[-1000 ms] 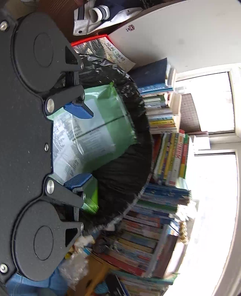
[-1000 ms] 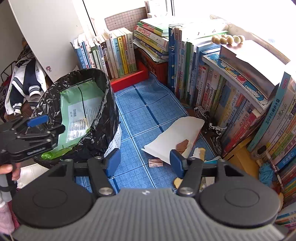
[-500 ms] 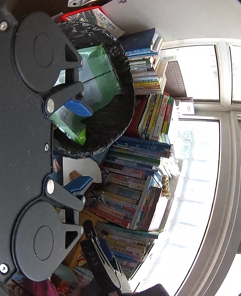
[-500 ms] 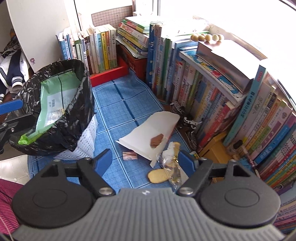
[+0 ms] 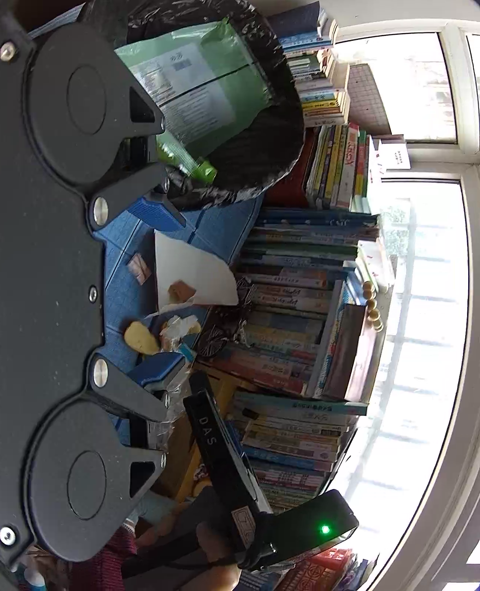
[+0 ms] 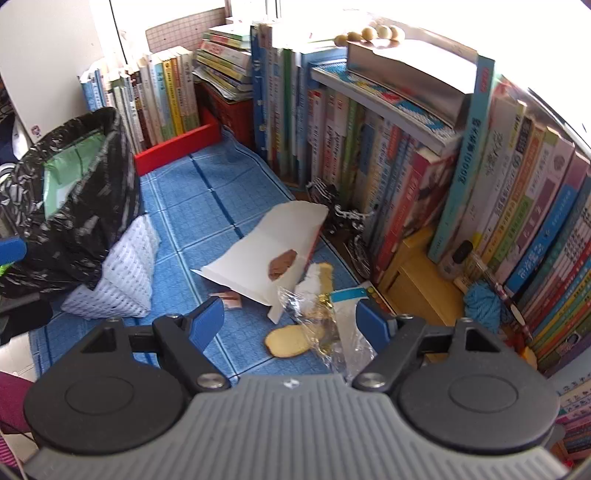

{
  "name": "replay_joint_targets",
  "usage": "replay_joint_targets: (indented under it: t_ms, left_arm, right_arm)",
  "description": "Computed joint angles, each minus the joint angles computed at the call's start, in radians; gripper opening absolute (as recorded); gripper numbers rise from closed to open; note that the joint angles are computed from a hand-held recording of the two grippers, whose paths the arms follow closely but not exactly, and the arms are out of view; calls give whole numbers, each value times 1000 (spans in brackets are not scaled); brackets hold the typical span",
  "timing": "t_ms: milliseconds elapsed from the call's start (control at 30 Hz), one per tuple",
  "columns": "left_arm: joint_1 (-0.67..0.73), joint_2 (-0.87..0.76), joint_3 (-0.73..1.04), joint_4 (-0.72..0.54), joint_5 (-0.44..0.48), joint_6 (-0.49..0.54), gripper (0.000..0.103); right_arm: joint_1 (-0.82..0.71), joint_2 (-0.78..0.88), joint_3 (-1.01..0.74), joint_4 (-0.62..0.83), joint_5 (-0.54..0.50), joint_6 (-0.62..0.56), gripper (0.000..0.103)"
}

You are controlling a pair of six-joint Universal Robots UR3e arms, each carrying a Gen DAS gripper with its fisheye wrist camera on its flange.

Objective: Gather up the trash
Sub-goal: 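Move the right gripper away from the bin back toward the remaining litter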

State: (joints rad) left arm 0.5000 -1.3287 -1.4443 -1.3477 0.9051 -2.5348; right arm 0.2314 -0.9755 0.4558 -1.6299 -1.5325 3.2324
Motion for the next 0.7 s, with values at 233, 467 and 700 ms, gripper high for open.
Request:
replay_joint_targets:
  t_ms: [233,467,700]
  left_arm:
    - [-99,15,-167,137,69,-40,70]
    - [-161,7,-395,419,154,-117,71]
    - [-204,-99,-571,792,232,-225,70]
  right_arm:
    - [-18,-105,310,-177,5,-32,86]
    - [-20,-136,462,-276,-10,-73,86]
    - [-40,-149,548,-355,-27,-84,86]
